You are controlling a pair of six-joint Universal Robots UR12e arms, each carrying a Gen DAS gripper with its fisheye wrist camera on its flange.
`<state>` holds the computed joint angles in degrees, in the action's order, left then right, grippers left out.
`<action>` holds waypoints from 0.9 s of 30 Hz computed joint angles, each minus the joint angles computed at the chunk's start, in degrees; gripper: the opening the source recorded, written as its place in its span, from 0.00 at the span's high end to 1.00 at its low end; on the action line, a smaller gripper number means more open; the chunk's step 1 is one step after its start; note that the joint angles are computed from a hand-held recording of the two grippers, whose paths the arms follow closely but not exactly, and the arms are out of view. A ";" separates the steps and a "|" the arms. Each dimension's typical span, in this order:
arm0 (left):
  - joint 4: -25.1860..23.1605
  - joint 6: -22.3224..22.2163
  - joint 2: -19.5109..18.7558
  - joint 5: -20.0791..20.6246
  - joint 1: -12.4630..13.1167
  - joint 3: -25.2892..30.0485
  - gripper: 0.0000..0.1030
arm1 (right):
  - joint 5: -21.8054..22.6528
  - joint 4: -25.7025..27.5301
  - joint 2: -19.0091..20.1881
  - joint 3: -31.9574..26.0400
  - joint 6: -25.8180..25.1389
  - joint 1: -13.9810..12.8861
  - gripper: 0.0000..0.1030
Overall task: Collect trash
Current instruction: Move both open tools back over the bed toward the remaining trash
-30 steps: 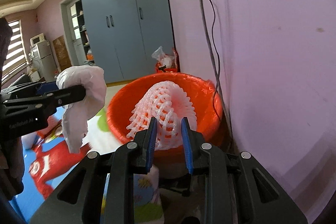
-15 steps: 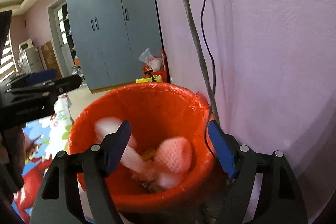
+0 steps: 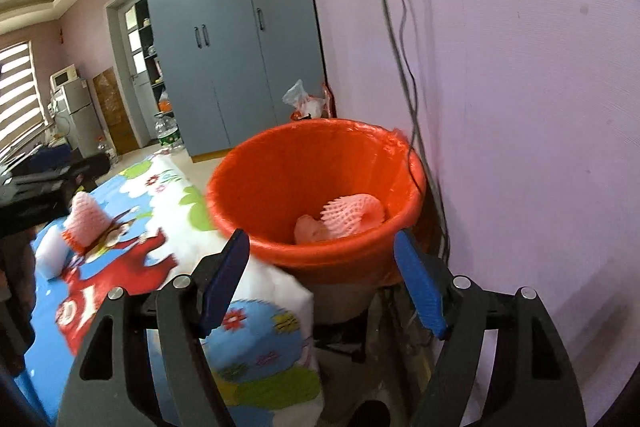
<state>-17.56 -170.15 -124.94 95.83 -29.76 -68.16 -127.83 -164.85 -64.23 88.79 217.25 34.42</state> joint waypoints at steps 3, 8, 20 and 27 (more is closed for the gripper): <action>2.23 -0.54 4.14 0.14 1.00 -6.03 0.07 | -0.85 0.00 0.23 -1.68 -1.56 1.19 0.31; 5.81 -1.55 9.82 0.80 2.77 -14.86 0.05 | -2.02 0.66 1.62 -5.58 -5.01 3.72 0.31; 7.40 -5.65 17.04 5.03 8.29 -27.52 0.05 | 2.93 5.68 7.97 -16.06 -10.29 7.57 0.31; 4.92 -8.45 16.47 4.99 10.49 -26.79 0.05 | 6.41 9.00 11.02 -20.74 -12.29 8.34 0.31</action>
<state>-12.64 -178.61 -108.47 100.82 -19.27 -94.95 -121.42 -155.85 -53.21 68.04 204.96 42.76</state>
